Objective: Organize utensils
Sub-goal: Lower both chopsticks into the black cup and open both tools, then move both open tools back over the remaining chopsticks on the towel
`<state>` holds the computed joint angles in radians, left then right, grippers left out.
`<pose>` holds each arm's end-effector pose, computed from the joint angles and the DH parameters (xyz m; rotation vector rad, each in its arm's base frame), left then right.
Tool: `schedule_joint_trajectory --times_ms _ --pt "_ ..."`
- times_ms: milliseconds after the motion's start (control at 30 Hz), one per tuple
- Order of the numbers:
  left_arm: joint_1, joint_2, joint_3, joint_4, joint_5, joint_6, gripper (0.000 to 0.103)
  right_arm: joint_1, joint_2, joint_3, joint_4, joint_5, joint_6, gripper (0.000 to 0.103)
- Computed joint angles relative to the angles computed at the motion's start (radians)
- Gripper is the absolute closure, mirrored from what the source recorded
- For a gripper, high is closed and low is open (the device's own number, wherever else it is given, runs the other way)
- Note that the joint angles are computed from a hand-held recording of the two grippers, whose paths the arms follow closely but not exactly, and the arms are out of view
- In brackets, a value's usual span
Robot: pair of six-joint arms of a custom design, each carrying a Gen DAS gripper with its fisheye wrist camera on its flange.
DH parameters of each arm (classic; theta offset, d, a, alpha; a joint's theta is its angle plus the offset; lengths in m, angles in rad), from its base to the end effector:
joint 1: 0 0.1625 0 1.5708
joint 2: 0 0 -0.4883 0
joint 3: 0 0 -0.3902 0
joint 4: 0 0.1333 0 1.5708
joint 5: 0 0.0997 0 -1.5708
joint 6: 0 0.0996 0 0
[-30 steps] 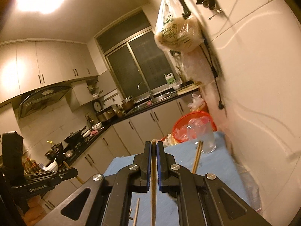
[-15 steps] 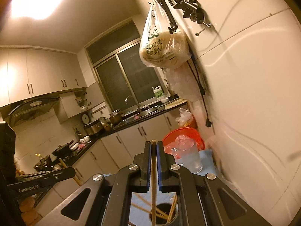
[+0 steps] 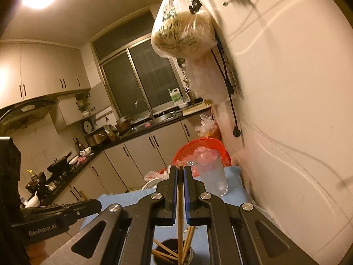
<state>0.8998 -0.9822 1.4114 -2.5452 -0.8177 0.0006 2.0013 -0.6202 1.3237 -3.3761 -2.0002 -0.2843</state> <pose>-0.3079 -0.7117 0.3958 0.5484 2.3885 -0.9599 0.4260 -0.7075 0.2419 0.5385 -2.3610 1.5088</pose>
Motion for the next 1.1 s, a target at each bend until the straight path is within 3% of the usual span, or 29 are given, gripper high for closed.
schedule_joint_trajectory --times_ms 200,667,867,1000,1100 --pt "0.011 -0.005 0.034 -0.005 0.02 0.001 0.097 -0.009 0.01 0.012 0.002 -0.015 -0.006 0.097" --pt "0.039 -0.008 0.044 0.007 0.009 -0.011 0.095 -0.041 -0.009 0.019 0.151 0.005 0.111 0.095" --pt "0.025 -0.04 0.087 -0.044 0.022 0.006 0.092 -0.026 -0.046 0.076 0.085 0.02 0.109 0.094" --pt "0.008 -0.074 0.146 -0.123 0.058 0.023 0.077 -0.01 -0.076 0.145 0.016 0.015 0.108 0.092" --pt "-0.004 -0.099 0.198 -0.18 0.104 0.035 0.077 0.003 -0.091 0.199 -0.017 0.017 0.108 0.089"
